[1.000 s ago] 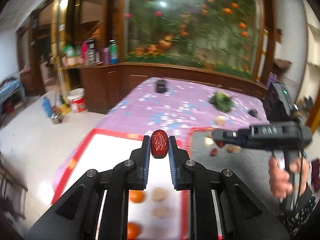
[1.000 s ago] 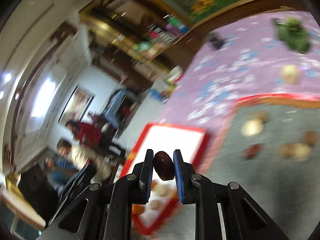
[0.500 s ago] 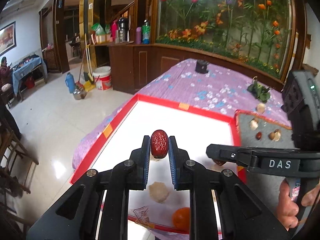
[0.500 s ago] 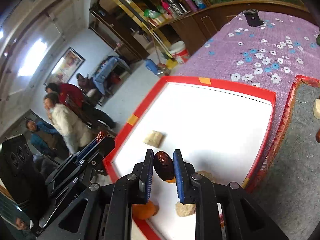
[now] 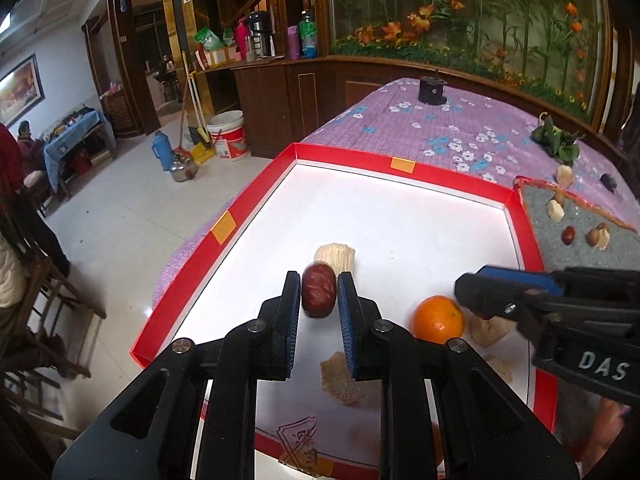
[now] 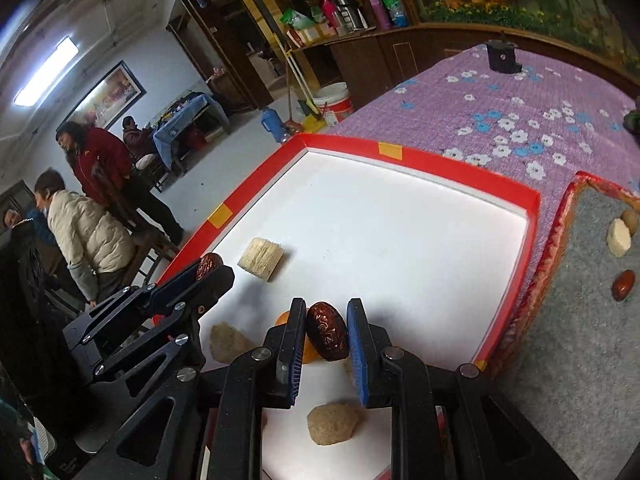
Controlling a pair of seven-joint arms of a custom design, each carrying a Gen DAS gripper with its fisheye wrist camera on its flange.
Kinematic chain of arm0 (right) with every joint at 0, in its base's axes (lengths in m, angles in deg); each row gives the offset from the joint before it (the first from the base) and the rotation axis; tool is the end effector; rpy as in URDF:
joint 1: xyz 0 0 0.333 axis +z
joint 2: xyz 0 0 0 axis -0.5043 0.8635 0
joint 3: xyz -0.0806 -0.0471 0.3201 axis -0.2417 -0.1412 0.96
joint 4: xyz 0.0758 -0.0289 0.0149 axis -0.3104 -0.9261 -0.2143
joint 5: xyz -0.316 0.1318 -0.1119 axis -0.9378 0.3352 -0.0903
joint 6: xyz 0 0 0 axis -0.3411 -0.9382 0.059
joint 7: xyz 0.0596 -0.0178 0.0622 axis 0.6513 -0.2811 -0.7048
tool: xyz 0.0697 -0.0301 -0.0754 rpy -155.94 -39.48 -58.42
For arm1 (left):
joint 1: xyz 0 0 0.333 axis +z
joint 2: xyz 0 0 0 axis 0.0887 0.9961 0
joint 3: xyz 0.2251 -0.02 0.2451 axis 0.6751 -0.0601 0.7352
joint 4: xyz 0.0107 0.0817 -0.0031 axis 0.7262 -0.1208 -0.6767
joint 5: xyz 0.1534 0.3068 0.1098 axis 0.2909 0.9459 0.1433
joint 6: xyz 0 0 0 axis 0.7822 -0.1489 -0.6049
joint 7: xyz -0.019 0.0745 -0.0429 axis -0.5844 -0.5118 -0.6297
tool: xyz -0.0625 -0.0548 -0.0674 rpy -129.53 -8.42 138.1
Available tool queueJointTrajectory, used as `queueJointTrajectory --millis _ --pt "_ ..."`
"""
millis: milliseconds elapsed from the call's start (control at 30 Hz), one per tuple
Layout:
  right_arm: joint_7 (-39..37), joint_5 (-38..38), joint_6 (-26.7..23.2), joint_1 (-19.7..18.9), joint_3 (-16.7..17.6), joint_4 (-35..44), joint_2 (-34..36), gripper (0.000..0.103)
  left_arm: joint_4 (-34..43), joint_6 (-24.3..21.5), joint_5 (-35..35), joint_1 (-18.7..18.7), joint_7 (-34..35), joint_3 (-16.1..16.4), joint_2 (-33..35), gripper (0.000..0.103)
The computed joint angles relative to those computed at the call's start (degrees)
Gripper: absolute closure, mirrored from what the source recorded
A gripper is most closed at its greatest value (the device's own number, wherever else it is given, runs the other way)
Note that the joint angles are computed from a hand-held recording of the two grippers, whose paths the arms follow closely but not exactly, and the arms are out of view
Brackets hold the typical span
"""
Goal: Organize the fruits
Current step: 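Carry both dates over the red tray and open both grippers, then move both grippers back over the grey mat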
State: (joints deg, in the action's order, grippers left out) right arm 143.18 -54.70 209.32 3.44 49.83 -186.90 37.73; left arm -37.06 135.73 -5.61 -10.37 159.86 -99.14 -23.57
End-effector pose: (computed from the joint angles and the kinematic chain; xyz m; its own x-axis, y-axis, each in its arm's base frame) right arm 0.5383 0.3909 0.4432 -0.1842 -0.9169 -0.3540 -0.7426 0.3658 -0.5610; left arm 0.5794 -0.2706 0.4380 -0.5552 -0.8308 -0.0388 -0.5595 0.4076 -0.7217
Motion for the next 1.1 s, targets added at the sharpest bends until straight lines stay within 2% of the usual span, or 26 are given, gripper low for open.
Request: queueJointTrajectory --millis 33,67,133,200,267,333,400,433,467,500,533,567,600,633,667,700,767,800,833,867,900,967,1000,1067,1100 --pt "0.62 -0.77 0.25 0.37 -0.39 -0.19 -0.34 0.081 -0.17 0.41 -0.26 0.41 0.29 -0.53 -0.22 0.082" --pt "2.02 -2.26 1.52 0.68 -1.19 -0.98 -0.91 0.08 -0.33 0.83 -0.56 0.71 0.55 -1.05 -0.38 0.076" --pt "8.14 -8.24 3.66 2.54 -4.01 -2.54 -2.41 0.079 -1.47 2.91 -2.42 3.21 2.43 -4.32 -1.35 0.062" --pt "15.76 -16.21 4.59 4.14 -6.54 -3.56 -3.95 0.078 -3.29 7.12 -4.97 7.76 5.37 -10.18 -2.48 0.042" --pt "21.6 -22.21 2.13 5.18 -7.47 -4.57 -5.95 0.078 -4.46 9.56 -5.85 10.83 6.68 -14.06 -3.44 0.037" --pt "27.15 -28.3 -2.59 6.3 -7.72 -7.34 -9.75 0.077 -5.97 12.24 -5.87 18.06 7.21 -22.39 -4.06 0.035" --pt "28.48 -29.91 -10.77 6.83 -6.32 -10.24 -13.72 0.075 -7.19 13.7 -4.4 24.87 5.02 -30.66 -4.41 0.025" --pt "29.77 -30.92 -13.97 6.85 -5.56 -11.99 -15.72 0.074 -7.84 14.25 -1.44 29.12 3.24 -35.67 -4.03 0.025" --pt "31.66 -31.98 -18.12 6.91 -4.72 -14.49 -18.42 0.072 -8.46 15.21 -0.8 31.68 3.74 -39.65 -3.71 0.025" --pt "32.41 -31.72 -21.45 6.77 -3.67 -16.36 -20.5 0.069 -9.02 15.9 0.26 32.61 3.1 -41.81 -3.59 0.024" --pt "32.94 -30.8 -24.86 6.53 -2.58 -17.97 -22.36 0.064 -9.34 15.79 0.79 35.27 3.66 -45.97 -2.68 0.023" --pt "34.24 -30.26 -27.97 6.2 -1.5 -19.85 -24.34 0.061 -9.36 14.33 5.34 37.13 1.27 -49.16 -1.4 0.023" --pt "36.35 -30.54 -30.35 5.71 -0.48 -22.29 -26.65 0.06 -8.99 13.21 5.87 37.03 1.85 -50.36 -0.55 0.023" --pt "37.81 -30.27 -33.02 5.21 0.62 -24.75 -28.92 0.058 -8.31 12.23 7.63 34.92 1.2 -49.55 0.23 0.023" --pt "38.15 -28.89 -36.11 4.75 1.76 -26.7 -30.78 0.057 -7.34 12.09 6.91 30.82 2.19 -46.75 0.61 0.023" --pt "38.21 -27.33 -38.74 4.27 2.83 -28.3 -32.28 0.057 -6.21 11.87 9.8 25.82 -0.74 -41.95 0.6 0.023" --pt "38.81 -24.33 -43.21 3.12 4.75 -31.53 -35.15 0.057 -2.36 9.52 20.31 15.81 -10.44 -31.94 2.31 0.023" --pt "39.94 -22.87 -45.08 2.5 5.68 -33.94 -36.96 0.057 -0.56 8.73 22.56 10.81 -13.21 -26.94 2.94 0.023" --pt "40.5 -21.6 -46.72 1.81 6.53 -35.25 -37.97 0.056 1.31 8.04 23.1 5.81 -14.4 -22.09 3.76 0.023" --pt "41.15 -20.3 -47.82 1.04 7.13 -37.06 -39.24 0.056 4.12 5.88 20.11 0.8 -11.58 -18.26 5.43 0.023" --pt "42.32 -19.17 -47.89 0.16 7.41 -39.18 -40.71 0.056 6.01 3.38 14.04 -3.19 -6.04 -15.33 6.14 0.023" --pt "44.72 -17.24 -47.61 -1.62 7.99 -42.2 -42.69 0.056 10.54 -2.6 11.14 -13.1 -4.77 -5.47 7.97 0.023" --pt "46.01 -16.46 -46.95 -2.53 8.17 -43.68 -43.5 0.056 12.44 -6.82 8.49 -16.3 -2.72 -2.26 8.51 0.023" --pt "47.41 -15.45 -45.88 -4.29 8.79 -45.16 -43.62 0.056 19.3 -17.47 11.82 -20.11 -6.46 1.93 11.73 0.023" --pt "46.35 -14.71 -45.37 -5.1 8.77 -45.51 -43.35 0.056 21.25 -20.46 12.17 -20.51 -7.12 2.39 12.7 0.02"
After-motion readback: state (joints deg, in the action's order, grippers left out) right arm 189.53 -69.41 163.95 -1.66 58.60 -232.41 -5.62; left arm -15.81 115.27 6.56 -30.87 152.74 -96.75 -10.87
